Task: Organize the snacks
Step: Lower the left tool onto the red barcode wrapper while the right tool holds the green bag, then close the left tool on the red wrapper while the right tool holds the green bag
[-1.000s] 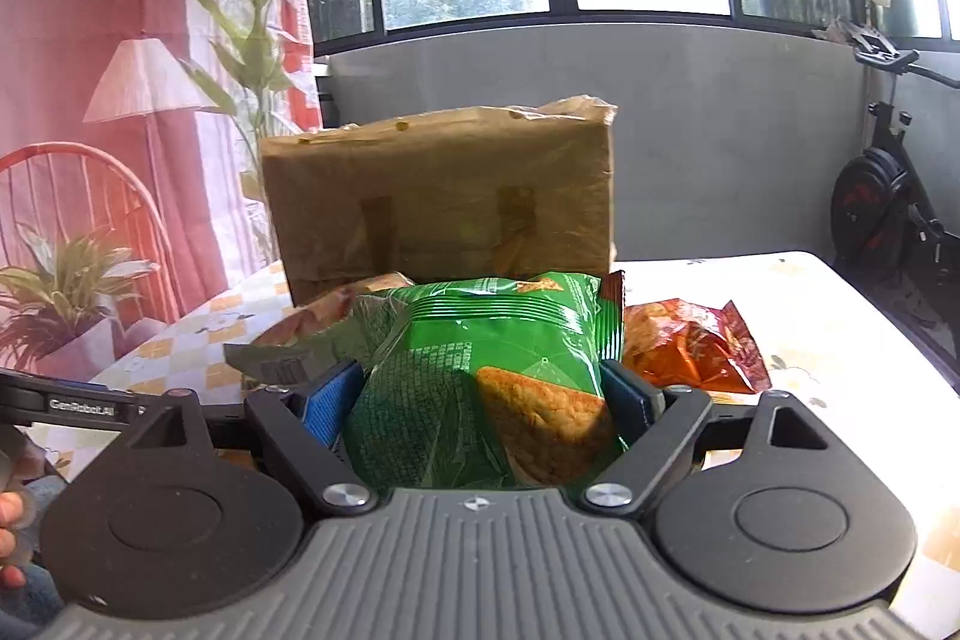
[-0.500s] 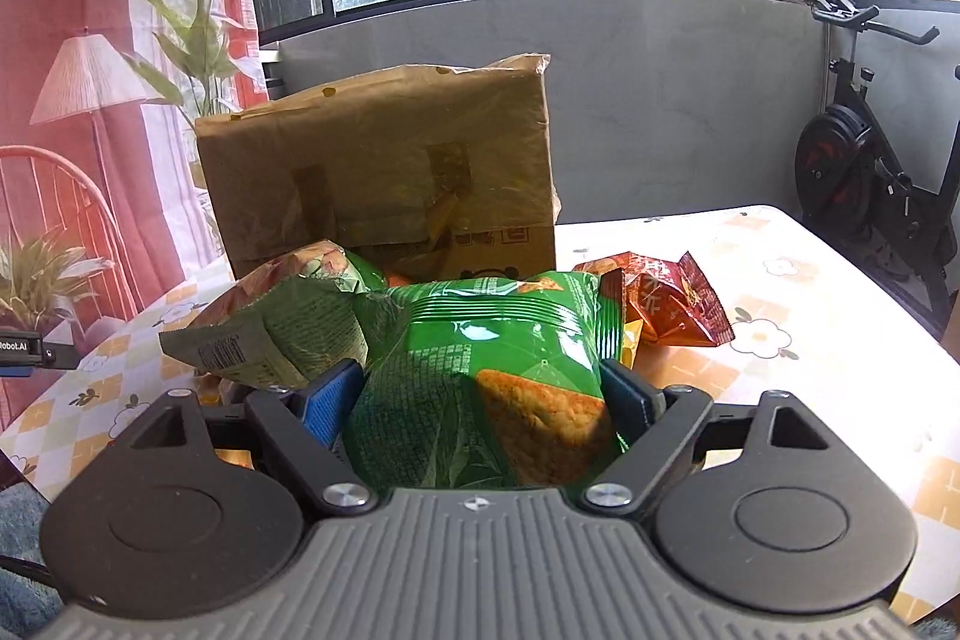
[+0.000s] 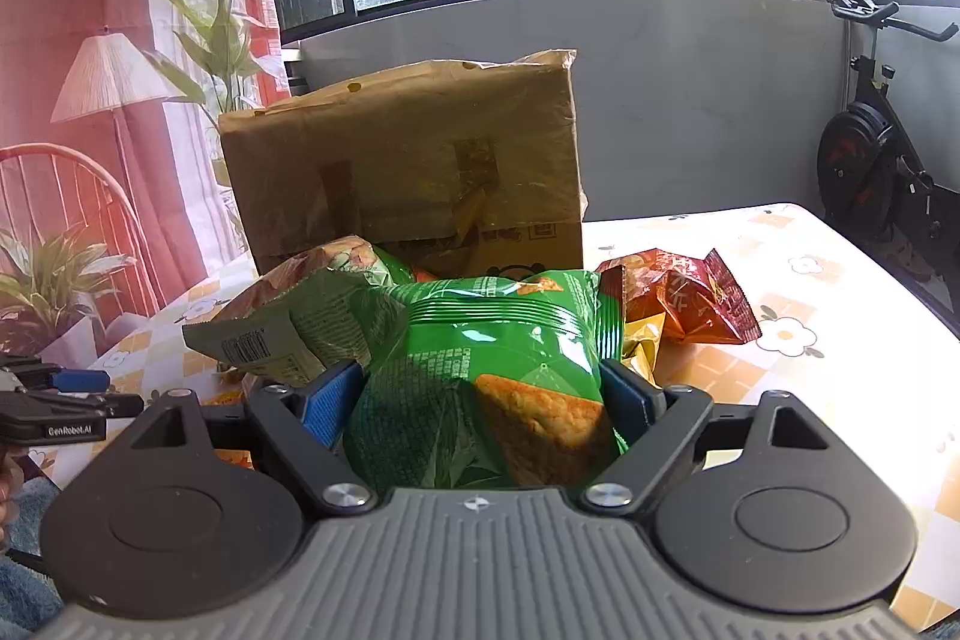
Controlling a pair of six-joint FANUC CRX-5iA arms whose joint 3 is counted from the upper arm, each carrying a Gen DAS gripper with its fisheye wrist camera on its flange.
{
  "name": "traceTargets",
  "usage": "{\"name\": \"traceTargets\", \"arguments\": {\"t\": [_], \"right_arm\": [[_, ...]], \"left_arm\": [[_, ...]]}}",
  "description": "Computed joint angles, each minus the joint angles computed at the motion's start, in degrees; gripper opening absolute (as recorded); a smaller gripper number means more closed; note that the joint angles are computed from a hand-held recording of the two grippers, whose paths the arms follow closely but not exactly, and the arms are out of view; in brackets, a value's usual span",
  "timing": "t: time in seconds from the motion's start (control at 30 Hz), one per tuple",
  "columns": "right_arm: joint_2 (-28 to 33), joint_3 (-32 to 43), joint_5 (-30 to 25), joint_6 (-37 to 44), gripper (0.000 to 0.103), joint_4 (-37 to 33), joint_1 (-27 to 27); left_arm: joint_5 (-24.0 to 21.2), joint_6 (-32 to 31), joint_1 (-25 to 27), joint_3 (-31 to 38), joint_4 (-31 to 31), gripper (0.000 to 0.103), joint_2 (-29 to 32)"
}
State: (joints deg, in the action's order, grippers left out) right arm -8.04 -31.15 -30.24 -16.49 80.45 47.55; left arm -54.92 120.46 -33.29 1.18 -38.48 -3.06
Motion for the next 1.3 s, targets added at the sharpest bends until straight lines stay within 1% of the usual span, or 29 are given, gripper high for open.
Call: {"name": "traceTargets", "arguments": {"t": [0.07, 0.1, 0.13, 0.17, 0.23, 0.4, 0.5, 0.57, 0.67, 0.73, 0.9, 1.0, 1.1, 1.13, 1.17, 1.2, 1.27, 1.3], "right_arm": [[-0.1, -0.1, 0.4, -0.5, 0.086, 0.2, -0.2], [-0.1, -0.1, 0.5, -0.5, 0.086, 0.2, -0.3], [-0.2, -0.2, 0.6, -0.3, 0.086, 0.2, -0.3], [-0.2, -0.2, 0.7, -0.2, 0.086, 0.1, -0.3], [-0.2, -0.1, 0.8, 0.0, 0.086, -0.1, -0.2], [-0.3, -0.2, 1.5, 0.1, 0.086, -0.3, -0.5], [-0.5, -0.4, 1.9, 0.1, 0.086, -0.4, -0.7], [-0.4, -0.3, 2.1, 0.2, 0.086, -0.6, -0.7], [-0.4, -0.3, 2.5, 0.1, 0.086, -0.4, -0.9], [-0.4, -0.3, 2.6, 0.1, 0.086, -0.4, -0.9], [-0.4, -0.3, 2.6, 0.5, 0.086, -0.5, -0.8], [-0.3, -0.3, 2.6, 0.2, 0.086, -0.5, -0.8], [-0.3, -0.2, 3.0, 0.6, 0.086, -0.8, -0.8], [-0.3, -0.2, 3.1, 0.7, 0.086, -0.8, -0.8], [-0.3, -0.2, 3.0, 0.6, 0.086, -0.8, -0.8], [-0.3, -0.2, 3.0, 0.5, 0.086, -0.7, -0.8], [-0.4, -0.3, 3.0, 0.1, 0.086, -0.6, -0.9], [-0.4, -0.4, 3.0, 0.0, 0.086, -0.5, -1.0]], "left_arm": [[0.7, -1.0, -0.5, -0.7, 0.0, 0.048, -0.1], [1.9, -1.3, -0.6, -1.4, -0.1, 0.049, -0.7], [3.1, -1.5, -0.6, -2.0, 0.0, 0.052, -1.3], [4.7, -2.4, -0.1, -2.8, 1.0, 0.062, -1.9], [5.8, -4.3, 0.1, -3.1, 2.1, 0.067, -1.8], [7.6, -12.0, 1.3, -3.2, 7.2, 0.067, -0.4], [7.2, -15.5, 1.7, -2.8, 9.5, 0.067, 0.9], [7.1, -16.0, 2.2, -2.7, 10.5, 0.067, 1.3], [6.8, -15.3, 3.6, -2.6, 12.1, 0.067, 1.6], [7.3, -15.9, 5.6, -3.1, 14.9, 0.068, 1.7], [10.8, -18.7, 11.3, -6.3, 24.7, 0.072, 0.7], [11.6, -18.6, 12.9, -7.5, 27.2, 0.074, 0.3], [12.7, -19.0, 13.8, -8.5, 28.7, 0.072, -0.1], [13.0, -19.1, 13.7, -8.8, 28.6, 0.067, -0.3], [13.4, -19.3, 13.8, -9.1, 28.8, 0.056, -0.5], [13.5, -18.6, 13.3, -9.1, 27.7, 0.053, -0.8], [11.2, -13.5, 11.2, -7.2, 21.9, 0.048, -0.4], [10.0, -10.4, 10.2, -6.0, 19.3, 0.048, 0.1]]}}
